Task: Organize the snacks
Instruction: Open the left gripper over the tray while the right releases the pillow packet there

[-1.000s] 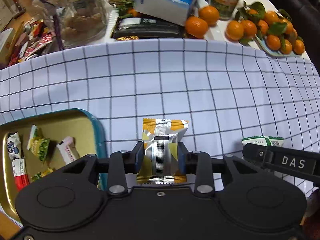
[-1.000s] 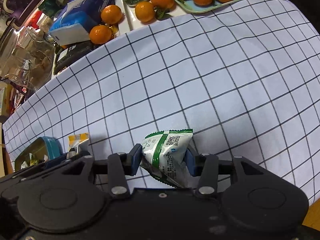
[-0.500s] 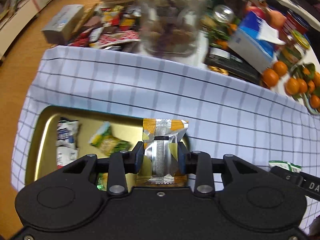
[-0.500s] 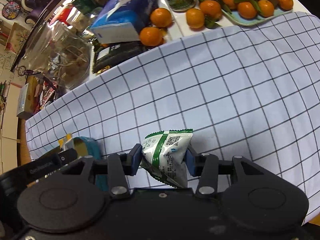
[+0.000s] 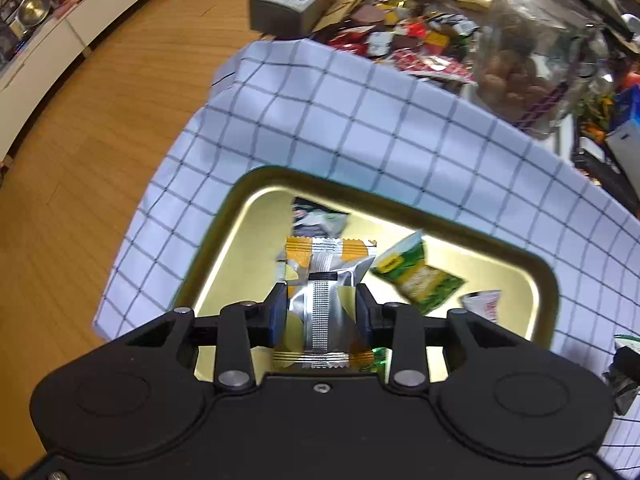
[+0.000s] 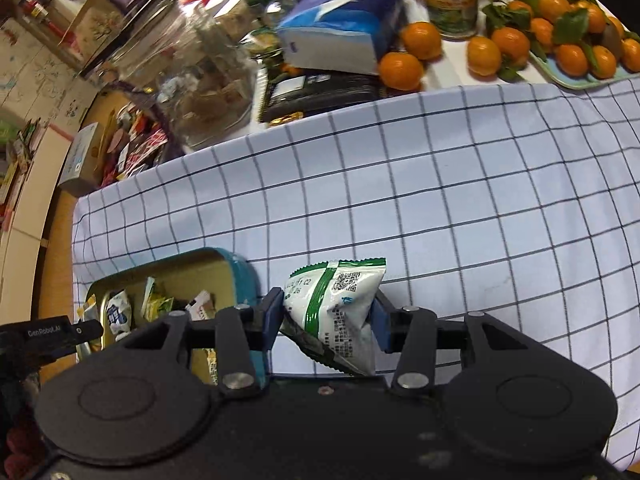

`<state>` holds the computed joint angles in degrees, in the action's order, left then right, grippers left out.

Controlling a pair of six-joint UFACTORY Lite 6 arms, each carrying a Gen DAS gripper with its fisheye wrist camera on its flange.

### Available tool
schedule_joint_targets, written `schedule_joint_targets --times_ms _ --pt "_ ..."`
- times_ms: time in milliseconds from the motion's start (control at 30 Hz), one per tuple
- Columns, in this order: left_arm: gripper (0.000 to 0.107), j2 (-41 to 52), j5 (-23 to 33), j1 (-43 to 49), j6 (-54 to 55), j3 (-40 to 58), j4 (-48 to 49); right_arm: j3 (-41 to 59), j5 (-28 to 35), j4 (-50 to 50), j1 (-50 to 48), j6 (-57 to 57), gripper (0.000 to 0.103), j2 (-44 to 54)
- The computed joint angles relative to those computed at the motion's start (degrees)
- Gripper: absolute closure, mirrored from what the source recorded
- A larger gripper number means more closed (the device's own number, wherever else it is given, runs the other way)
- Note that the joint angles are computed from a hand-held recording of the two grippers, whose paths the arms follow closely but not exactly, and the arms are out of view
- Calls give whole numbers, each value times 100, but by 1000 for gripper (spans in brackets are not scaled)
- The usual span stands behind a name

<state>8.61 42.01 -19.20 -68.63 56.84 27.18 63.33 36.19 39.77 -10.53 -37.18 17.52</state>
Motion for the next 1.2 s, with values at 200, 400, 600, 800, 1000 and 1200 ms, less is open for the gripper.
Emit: schedule_joint_targets --times_ms 200,400,600,800,1000,1200 --pt "63 -381 -177 352 250 -623 -82 -435 -140 366 558 -395 55 -325" --pt "59 -752 -330 553 340 -986 -24 -1037 -348 885 1175 -1104 55 -902" --pt "59 -923 -235 496 185 -1024 223 -1219 -322 1303 1445 -1557 55 -1002" --pt "59 -720 -300 480 406 -951 -26 -1363 -284 1589 1579 -1991 54 -1163" --pt "59 -544 -291 287 427 -834 -97 -1667 -147 2258 1723 -2982 47 -1600" --pt "59 -450 -291 162 460 -765 -168 -1911 -579 2218 1978 -3245 47 -1965"
